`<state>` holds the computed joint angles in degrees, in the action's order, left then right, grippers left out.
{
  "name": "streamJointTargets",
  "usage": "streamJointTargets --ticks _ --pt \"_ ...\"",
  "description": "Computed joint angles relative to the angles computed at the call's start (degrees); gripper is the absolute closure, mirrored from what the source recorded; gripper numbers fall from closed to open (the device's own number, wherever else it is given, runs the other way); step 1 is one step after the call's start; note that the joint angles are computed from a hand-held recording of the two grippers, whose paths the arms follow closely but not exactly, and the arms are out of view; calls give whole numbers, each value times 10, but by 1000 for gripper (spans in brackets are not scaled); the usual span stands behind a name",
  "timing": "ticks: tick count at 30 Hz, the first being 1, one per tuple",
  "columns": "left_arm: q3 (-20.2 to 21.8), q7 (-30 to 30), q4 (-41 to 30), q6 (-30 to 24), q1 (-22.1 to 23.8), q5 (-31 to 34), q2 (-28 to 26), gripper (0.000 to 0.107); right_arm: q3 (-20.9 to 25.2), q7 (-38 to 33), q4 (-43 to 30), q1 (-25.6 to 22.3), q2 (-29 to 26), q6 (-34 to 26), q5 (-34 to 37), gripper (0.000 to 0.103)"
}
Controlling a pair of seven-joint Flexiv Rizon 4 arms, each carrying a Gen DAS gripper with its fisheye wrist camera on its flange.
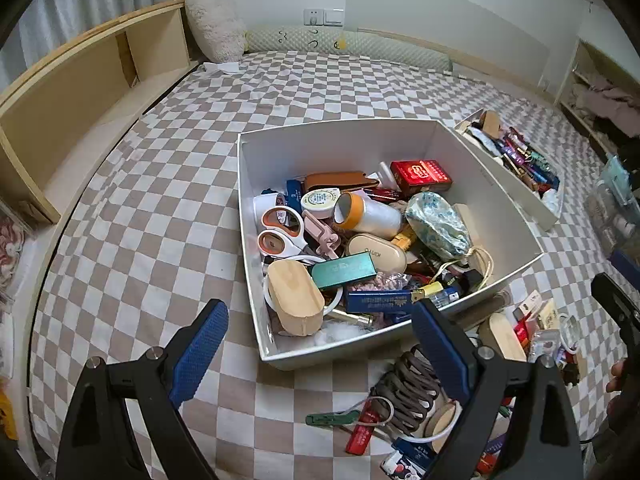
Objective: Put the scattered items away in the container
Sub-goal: 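Withdraw both tools from the box back toward the pile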
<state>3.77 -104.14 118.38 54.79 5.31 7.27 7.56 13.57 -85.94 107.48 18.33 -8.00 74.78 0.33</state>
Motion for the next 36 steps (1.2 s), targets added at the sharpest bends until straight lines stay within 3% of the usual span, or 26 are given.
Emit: streamJointTargets --ticks 23,36 --pt "4 79 93 1 12 12 70 13 -16 -63 88 -27 65 -13 82 0" --pt "-4 130 124 -19 -1 -1 81 13 -24 -58 154 -31 80 -25 67 0"
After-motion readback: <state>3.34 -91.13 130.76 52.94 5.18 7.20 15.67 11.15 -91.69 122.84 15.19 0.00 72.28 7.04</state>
